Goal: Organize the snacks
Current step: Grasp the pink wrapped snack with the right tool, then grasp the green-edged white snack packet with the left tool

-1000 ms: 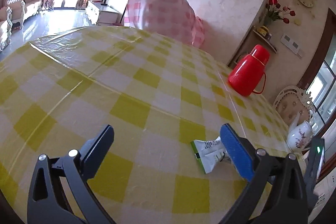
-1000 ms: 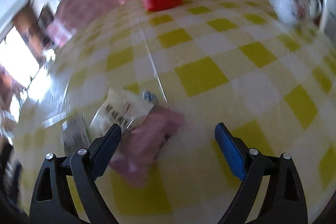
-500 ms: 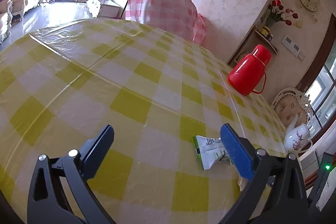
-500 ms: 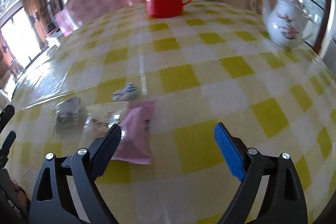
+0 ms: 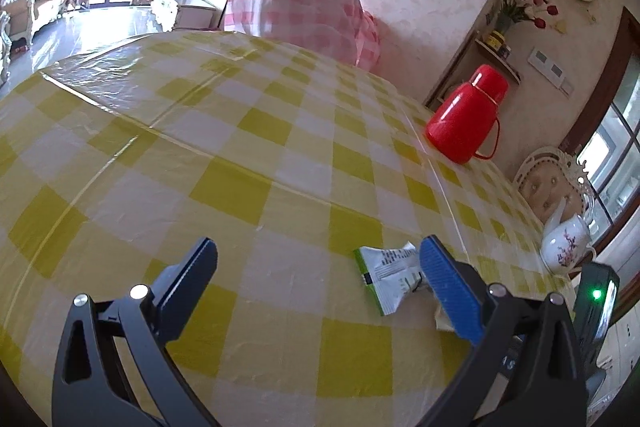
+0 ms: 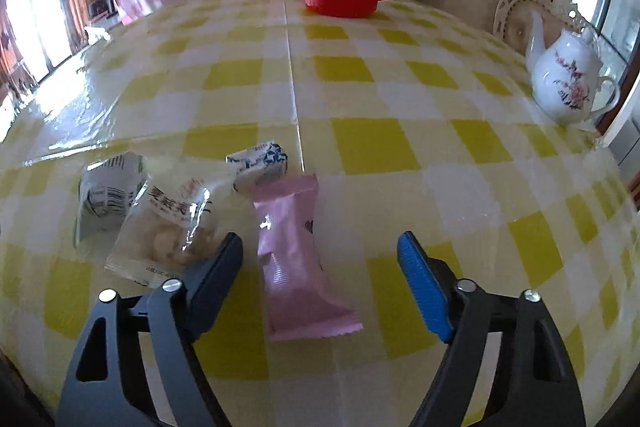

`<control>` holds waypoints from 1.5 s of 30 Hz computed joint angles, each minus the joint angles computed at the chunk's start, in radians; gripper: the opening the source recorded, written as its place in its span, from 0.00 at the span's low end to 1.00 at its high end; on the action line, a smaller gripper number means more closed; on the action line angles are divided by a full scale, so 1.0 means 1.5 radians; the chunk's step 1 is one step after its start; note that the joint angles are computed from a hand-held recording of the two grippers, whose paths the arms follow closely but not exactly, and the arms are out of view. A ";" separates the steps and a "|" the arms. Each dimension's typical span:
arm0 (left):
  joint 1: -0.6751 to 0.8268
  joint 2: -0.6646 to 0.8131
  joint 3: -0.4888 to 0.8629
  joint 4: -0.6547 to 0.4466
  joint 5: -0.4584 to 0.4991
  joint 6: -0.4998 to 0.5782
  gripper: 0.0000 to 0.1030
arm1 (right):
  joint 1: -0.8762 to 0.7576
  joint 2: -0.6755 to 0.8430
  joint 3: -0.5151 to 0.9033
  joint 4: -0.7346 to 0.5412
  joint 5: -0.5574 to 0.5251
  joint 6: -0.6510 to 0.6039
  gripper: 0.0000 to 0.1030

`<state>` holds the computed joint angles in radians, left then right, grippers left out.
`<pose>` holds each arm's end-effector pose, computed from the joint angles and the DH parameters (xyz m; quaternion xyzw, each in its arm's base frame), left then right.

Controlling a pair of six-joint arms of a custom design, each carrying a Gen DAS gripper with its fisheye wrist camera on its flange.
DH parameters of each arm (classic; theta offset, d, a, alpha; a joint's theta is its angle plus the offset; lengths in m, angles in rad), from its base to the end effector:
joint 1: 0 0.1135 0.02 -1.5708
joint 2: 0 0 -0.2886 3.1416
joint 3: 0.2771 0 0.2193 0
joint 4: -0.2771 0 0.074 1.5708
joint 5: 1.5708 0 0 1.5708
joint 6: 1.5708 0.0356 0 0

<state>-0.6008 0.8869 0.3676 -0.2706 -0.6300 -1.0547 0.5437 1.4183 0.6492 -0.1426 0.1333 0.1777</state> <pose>0.1132 -0.0522 0.2116 -0.3127 0.8302 -0.0727 0.4558 0.2047 0.1182 0.2088 -0.1506 0.9322 0.0550 0.3244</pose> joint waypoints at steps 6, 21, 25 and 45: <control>0.015 0.035 0.003 0.037 0.047 0.056 0.98 | -0.068 -0.116 -0.069 -0.021 -0.083 -0.010 0.20; 0.093 0.313 0.142 0.094 0.141 0.185 0.98 | -0.295 -0.446 -0.143 -0.266 -0.356 -0.102 0.21; 0.105 0.411 0.223 0.020 0.166 0.206 0.98 | -0.311 -0.455 -0.137 -0.280 -0.356 -0.121 0.21; 0.066 0.397 0.207 0.015 0.151 0.315 0.86 | -0.436 -0.451 -0.110 -0.317 -0.431 -0.189 0.22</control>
